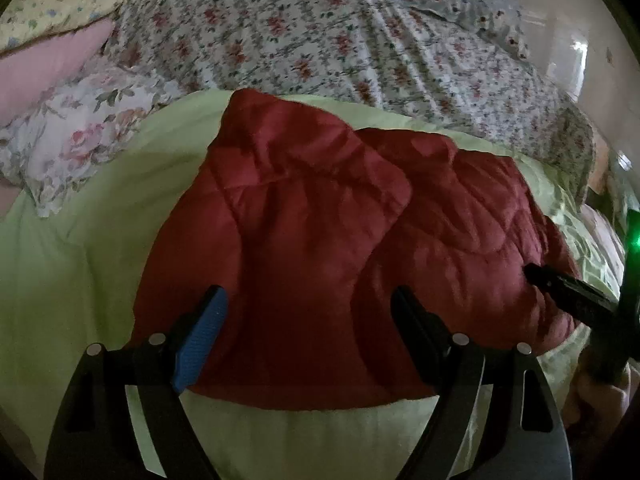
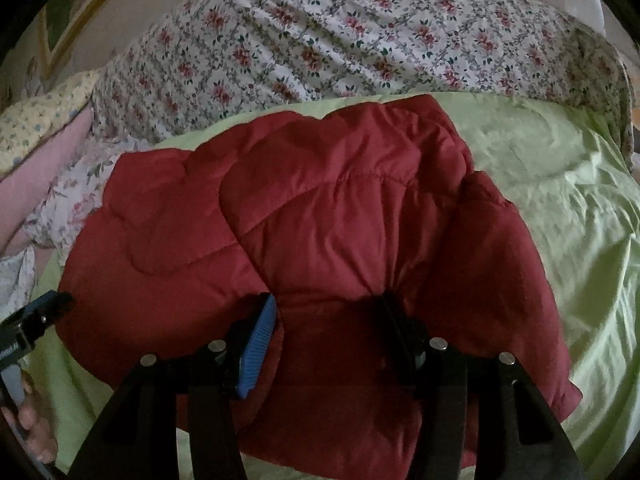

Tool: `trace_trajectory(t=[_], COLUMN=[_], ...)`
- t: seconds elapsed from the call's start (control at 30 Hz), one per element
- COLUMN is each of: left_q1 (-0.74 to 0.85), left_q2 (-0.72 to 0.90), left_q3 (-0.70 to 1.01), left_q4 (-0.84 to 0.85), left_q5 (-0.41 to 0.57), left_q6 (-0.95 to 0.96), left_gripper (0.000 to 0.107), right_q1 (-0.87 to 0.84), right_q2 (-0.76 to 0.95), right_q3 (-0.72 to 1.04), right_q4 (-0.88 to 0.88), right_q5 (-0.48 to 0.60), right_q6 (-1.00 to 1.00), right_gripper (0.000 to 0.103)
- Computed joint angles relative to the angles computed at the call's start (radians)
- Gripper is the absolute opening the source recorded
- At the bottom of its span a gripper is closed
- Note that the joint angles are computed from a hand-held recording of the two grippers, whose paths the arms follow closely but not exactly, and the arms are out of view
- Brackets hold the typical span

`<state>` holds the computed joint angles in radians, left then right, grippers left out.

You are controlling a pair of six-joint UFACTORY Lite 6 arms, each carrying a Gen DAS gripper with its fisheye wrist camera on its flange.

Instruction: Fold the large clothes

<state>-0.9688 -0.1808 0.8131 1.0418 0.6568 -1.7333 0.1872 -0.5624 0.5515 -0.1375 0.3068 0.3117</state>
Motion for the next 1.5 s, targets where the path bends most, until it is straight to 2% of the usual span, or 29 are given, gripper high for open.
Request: trace_trajectory(t=[0.1,0.2,0.47,0.57,0.67,0.8,0.97,1.1,1.27,1.4,1.5], left_q1=[-0.007,0.020,0.165,0.228,0.266,0.294,0.339,0.375,0.360,0.283,0.245], left_q2=[0.044,0.104,0.297,0.356,0.424,0.515,0.588,0.623,0.588,0.383,0.258], left_q3=[0.059,0.126,0.315,0.366,0.434,0.527,0.599,0.620,0.591,0.416,0.301], left_q4=[-0.023,-0.093,-0.312,-0.388,-0.436,-0.439,-0.440,-0.466,-0.434,-0.343,-0.350], left_q5=[0.006,-0.036,-0.090,-0.118,-0.122,-0.103,-0.105,-0.143,-0.131,-0.106,-0.114], left_q6=[0.051,0.144,0.428,0.520,0.596,0.630,0.632,0.641,0.585,0.457,0.424], left_gripper=[0.085,0.085,0.085,0.085,0.087,0.094,0.094,0.096,0.095,0.095,0.095], right_q1=[0.028,0.031,-0.003,-0.015,-0.048,-0.095,-0.123,-0.172,-0.164,-0.176,-0.179], right_q2=[-0.033,-0.036,0.100,0.204,0.311,0.421,0.535,0.585,0.576,0.577,0.580], right_q3=[0.016,0.043,0.166,0.237,0.288,0.363,0.441,0.471,0.447,0.443,0.446], right_q4=[-0.036,0.024,0.087,0.092,0.133,0.210,0.222,0.391,0.352,0.411,0.422], right_q5=[0.044,0.080,0.131,0.140,0.114,0.078,0.037,0.018,-0.018,-0.025,-0.029], right_q6=[0.052,-0.005,-0.117,-0.153,-0.214,-0.296,-0.302,-0.443,-0.403,-0.467,-0.478], right_gripper=[0.056,0.068,0.068,0.068,0.072,0.073,0.073,0.073,0.073,0.073,0.073])
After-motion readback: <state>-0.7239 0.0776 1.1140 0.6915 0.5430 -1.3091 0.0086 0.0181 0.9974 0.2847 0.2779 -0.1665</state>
